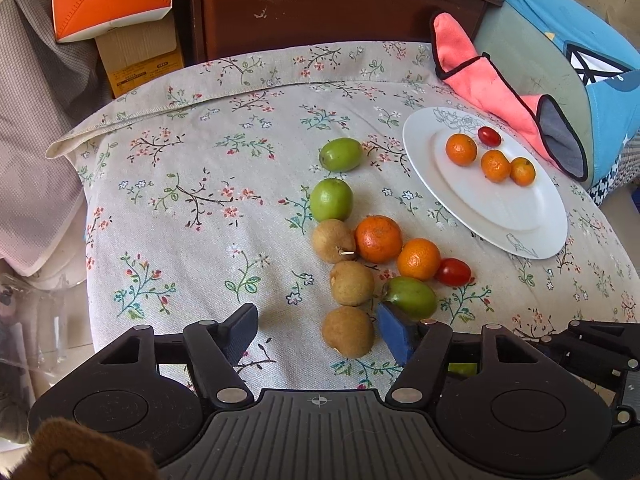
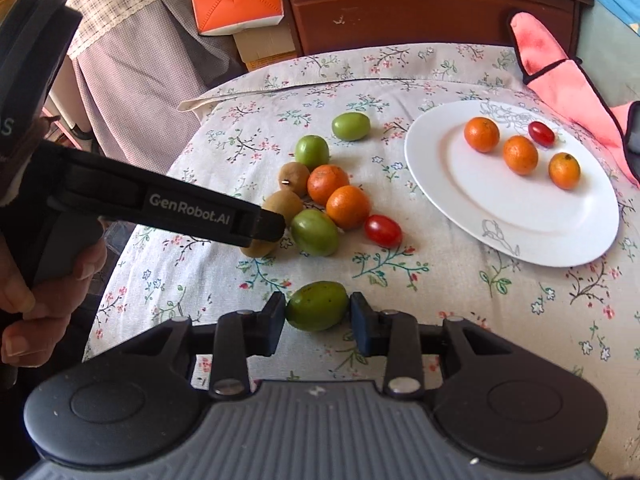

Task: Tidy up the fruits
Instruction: 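Grasp a brown kiwi with the left tool while the right tool grasps a green jujube, then lower the kiwi onto the plate with the left tool while the right tool lowers the jujube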

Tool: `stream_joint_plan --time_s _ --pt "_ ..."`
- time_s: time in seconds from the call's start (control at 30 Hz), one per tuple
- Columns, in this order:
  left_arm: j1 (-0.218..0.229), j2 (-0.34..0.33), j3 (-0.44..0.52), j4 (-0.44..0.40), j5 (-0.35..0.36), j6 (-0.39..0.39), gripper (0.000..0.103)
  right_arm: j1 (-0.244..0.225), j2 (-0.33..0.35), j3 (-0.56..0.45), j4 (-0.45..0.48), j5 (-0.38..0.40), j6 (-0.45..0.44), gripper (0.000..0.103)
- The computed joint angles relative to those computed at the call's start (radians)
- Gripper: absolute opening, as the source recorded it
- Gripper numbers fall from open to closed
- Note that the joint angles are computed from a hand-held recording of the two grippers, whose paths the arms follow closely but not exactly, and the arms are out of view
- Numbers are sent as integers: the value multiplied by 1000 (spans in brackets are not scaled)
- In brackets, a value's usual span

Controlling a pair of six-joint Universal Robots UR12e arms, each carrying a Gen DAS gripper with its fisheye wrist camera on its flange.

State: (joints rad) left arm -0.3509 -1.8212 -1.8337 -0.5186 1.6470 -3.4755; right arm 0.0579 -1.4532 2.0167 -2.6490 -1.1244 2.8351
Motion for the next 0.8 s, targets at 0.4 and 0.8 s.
stream_joint_plan --time_s 0.4,0.8 --pt "-26 -17 1 30 47 89 31 -20 -4 -6 -5 -66 98 35" --pt "-33 -12 3 65 55 96 25 -43 3 -25 -17 -45 185 35"
